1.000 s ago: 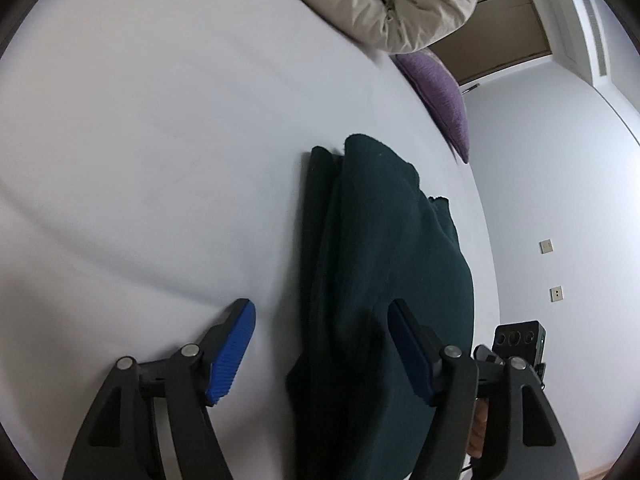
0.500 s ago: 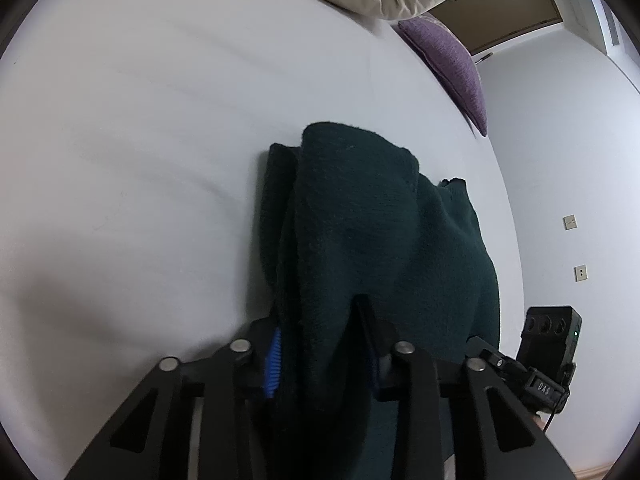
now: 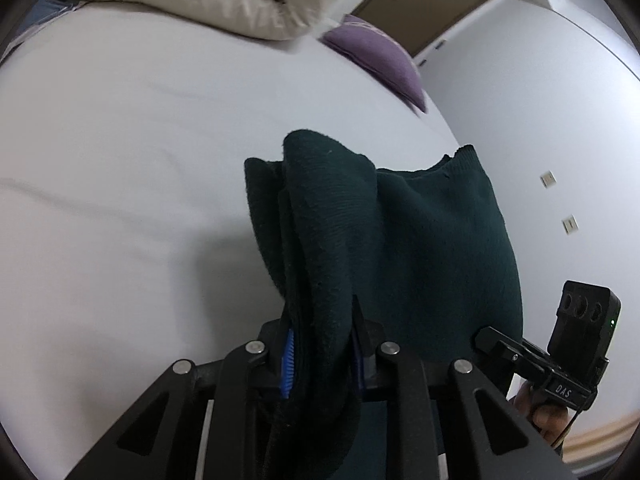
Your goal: Fold small clothes
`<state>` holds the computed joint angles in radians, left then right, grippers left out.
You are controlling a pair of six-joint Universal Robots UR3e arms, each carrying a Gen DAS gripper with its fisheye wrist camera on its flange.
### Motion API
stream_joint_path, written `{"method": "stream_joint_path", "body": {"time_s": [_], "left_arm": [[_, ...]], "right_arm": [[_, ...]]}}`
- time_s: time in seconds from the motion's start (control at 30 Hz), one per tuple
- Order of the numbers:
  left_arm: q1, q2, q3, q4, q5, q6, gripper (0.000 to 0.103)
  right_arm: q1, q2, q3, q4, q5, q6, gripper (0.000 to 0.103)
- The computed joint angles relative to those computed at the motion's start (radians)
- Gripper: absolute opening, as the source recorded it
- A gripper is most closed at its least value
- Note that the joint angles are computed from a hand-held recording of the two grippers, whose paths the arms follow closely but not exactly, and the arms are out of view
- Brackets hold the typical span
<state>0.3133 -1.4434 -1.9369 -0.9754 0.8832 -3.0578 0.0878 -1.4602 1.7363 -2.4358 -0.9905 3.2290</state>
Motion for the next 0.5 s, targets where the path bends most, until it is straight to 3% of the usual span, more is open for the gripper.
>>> {"method": "stream_joint_path", "body": {"time_s": [0.17, 0.27, 0.37, 0.5], "left_arm": [[-0.025, 0.246, -0.133, -0.112, 0.003, 0.037, 0.024], [-0.136, 0.273, -0.173, -0.035, 0.031, -0.056, 0.024], [-0.147, 0.336, -0.255, -0.031, 0.027, -0.057, 0.024], [-0.211, 0.217, -0.351, 0.168, 0.083, -0.136, 0.025]], "right_arm": [[-0.074, -0.339, 0.253, 0.113, 0.051, -0.056, 0.038], [-0.174, -0.576, 0.391, 0.283, 0.116, -0.134, 0.038], [-0.336, -0.852, 0.489, 0.588, 0.202, -0.292, 0.038], [-0.576, -1.135, 0.532, 1.062, 0.247, -0.607, 0.038]]}}
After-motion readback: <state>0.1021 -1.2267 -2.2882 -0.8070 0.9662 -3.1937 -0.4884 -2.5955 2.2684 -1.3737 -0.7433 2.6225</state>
